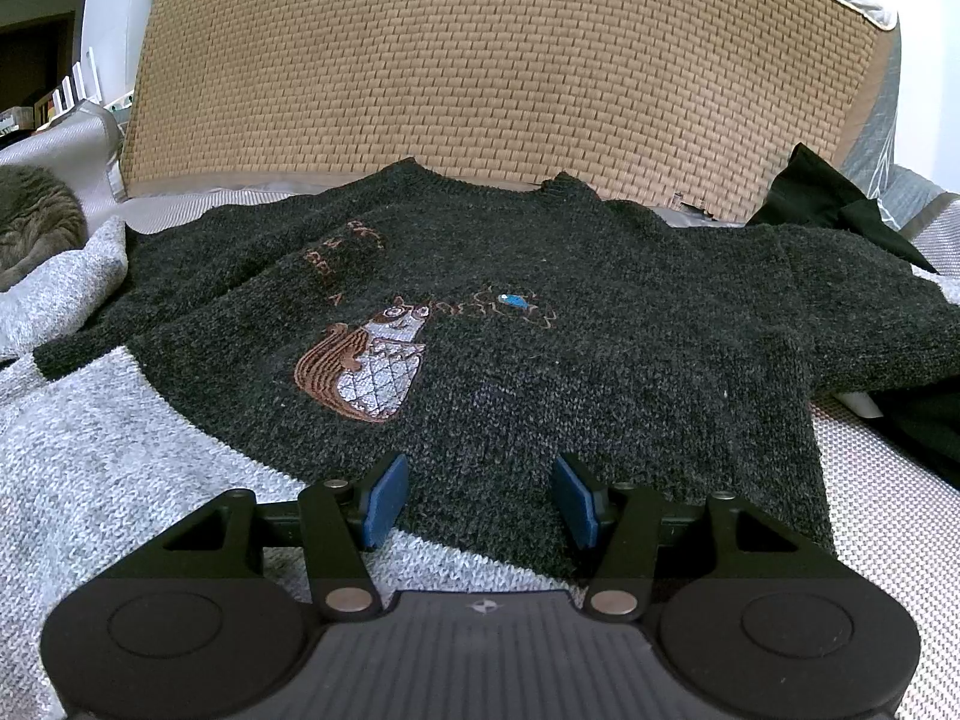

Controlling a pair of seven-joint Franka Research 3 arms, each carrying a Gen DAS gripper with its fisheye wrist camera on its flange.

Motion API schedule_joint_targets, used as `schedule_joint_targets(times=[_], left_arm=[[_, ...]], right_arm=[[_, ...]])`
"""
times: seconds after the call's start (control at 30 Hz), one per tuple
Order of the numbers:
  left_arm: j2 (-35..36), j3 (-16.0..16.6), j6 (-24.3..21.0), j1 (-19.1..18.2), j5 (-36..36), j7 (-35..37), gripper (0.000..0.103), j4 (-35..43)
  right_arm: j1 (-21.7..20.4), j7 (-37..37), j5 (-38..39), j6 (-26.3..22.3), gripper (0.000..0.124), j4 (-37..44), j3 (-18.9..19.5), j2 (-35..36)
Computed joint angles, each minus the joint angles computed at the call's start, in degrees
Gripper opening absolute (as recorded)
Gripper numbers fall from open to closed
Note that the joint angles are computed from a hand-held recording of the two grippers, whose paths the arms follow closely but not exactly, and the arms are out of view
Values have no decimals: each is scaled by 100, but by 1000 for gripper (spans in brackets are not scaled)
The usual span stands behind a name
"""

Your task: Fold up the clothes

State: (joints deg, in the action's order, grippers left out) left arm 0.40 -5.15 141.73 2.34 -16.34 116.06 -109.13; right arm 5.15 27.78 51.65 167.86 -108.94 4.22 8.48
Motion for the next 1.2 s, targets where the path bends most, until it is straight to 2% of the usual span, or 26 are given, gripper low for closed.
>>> schedule_joint_targets(times=[0.07,0.2,0.27,0.33,0.6,0.7,0.77,0.93,1.13,1.2], left_arm=[[-4,-1,14,-1,-18,29,57,7],[-45,-18,9,-28,98,336,38,-10],[-89,-27,29,-54,235,484,24,-42],[-155,-28,142,-83,362,579,19,-129],[-603,154,1090,-245,-343,1165,11,-572],[-728,260,1176,-330,-528,1451,11,-607],[-766,293,1082,-355,-460,1533,11,-592],[-877,334,1229,-394,-302,1539,11,-716],[-1251,596,2075,-701,-915,1976,11,-1146],[-1367,683,2294,-764,-925,1942,11,-1253]], right_arm=[[-3,-3,-2,-1,58,2,0,2],[-4,2,-8,-2,58,7,2,6],[-7,-1,-3,-8,58,11,4,8],[-13,-13,13,-15,58,15,6,9],[-14,-56,66,-12,58,14,12,9],[-15,-53,64,-18,58,20,8,13],[-14,-52,59,-16,58,22,6,15],[-20,-68,80,-11,58,16,11,11],[-28,-107,138,-32,58,29,12,19],[-25,-103,136,-31,58,25,10,15]])
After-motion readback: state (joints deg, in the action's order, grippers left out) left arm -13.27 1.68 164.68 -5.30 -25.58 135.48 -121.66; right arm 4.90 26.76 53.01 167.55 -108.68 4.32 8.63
